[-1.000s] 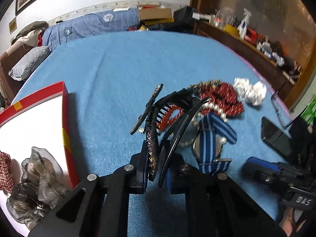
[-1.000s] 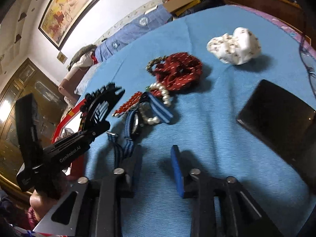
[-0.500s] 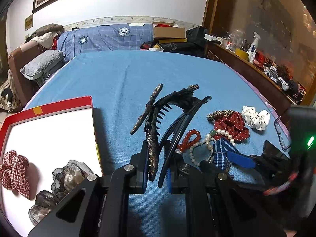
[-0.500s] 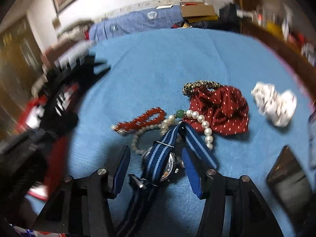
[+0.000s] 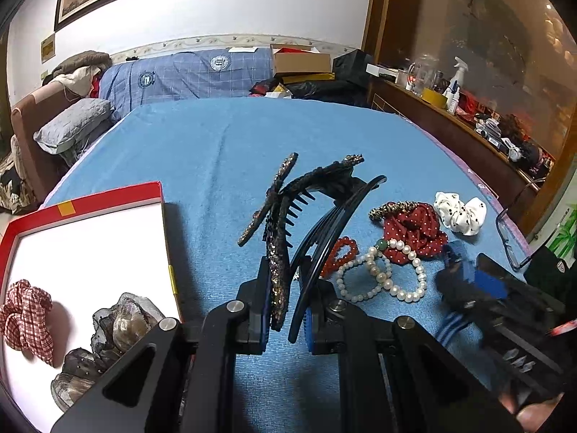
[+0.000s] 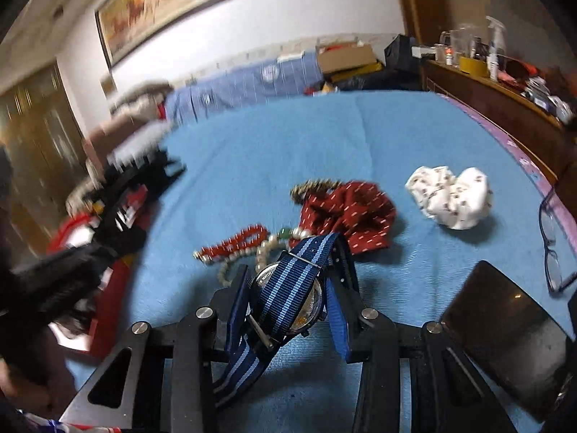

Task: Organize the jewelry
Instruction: 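Hold the claw clips and the watch lifted above the bed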

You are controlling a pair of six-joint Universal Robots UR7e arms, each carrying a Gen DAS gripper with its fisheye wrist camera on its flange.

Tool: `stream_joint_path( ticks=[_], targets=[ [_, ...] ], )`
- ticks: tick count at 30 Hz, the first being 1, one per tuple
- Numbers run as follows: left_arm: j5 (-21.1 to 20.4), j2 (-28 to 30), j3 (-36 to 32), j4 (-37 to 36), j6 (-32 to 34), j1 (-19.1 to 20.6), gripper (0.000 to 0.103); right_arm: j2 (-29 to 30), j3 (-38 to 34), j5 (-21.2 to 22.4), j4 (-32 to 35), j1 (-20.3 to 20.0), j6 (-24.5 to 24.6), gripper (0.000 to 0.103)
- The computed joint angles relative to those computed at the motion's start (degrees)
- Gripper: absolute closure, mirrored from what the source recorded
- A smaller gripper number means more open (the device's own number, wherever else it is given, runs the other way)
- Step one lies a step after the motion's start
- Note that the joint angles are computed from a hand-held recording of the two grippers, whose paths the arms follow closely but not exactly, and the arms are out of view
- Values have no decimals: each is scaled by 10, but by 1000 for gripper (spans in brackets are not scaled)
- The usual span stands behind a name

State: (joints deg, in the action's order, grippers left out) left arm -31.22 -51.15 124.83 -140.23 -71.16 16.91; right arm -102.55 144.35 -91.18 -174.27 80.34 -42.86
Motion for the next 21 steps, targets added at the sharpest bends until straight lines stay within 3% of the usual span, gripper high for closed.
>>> stream_joint_path(
  ticks=[3,7,11,21],
  targets=[
    [-1,4,-1,-8,8,-3,90,-51,21,42,22,-33,-4,60],
    [1,6,-1,-10,14,-6,90,-49,15,52,37,-34,10,60],
    [2,7,-2,-10,17,-8,90,-64,23,79,23,-43,-7,60],
    [2,11,-4,-19,30,-10,90,-72,26,92,29,-42,-12,60]
  ],
)
